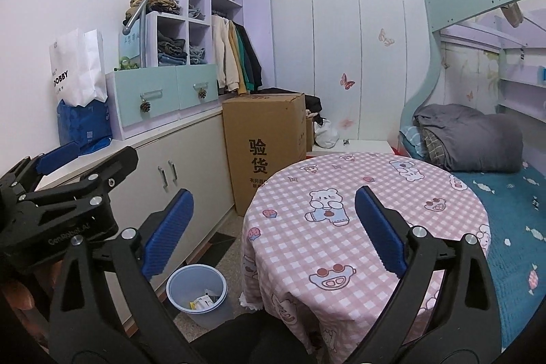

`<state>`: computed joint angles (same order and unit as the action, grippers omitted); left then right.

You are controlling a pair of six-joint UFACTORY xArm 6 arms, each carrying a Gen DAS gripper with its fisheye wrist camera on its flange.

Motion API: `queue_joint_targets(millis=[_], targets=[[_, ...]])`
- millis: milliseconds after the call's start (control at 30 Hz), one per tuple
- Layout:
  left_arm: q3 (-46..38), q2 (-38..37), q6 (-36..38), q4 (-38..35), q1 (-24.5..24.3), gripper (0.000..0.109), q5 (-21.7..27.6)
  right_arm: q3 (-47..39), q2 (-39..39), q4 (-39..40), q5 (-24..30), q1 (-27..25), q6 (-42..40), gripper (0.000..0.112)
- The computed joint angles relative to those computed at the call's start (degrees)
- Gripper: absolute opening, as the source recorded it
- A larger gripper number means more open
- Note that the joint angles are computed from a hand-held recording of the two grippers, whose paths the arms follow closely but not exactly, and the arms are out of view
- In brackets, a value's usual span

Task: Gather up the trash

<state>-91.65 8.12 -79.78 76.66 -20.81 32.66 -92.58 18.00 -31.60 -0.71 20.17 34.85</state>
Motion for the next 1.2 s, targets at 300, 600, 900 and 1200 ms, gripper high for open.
queue_joint_targets(millis=[300, 600, 900, 1200], targets=[[0.6, -0.7, 0.1, 0.1, -0.4, 0.097, 0.6, 0.7, -0.3, 0.7, -0.2, -0.1, -0.5, 0.094], [0.7, -1.0, 0.5, 0.0, -0.2, 0.097, 0.5, 1.2, -0.5, 2.5, -0.3, 0.1, -2.1, 0.094], [0.8, -1.2, 0.8, -0.2, -0.2, 0.097, 0.5, 1.4, -0.7, 1.9, -0.2, 0.0, -1.4, 0.094], [1.1, -1.3, 1.4, -0.6, 0.1, 0.097, 0.4, 2.2, -1.1, 3.9, -0.2, 0.2, -3.2, 0.094]])
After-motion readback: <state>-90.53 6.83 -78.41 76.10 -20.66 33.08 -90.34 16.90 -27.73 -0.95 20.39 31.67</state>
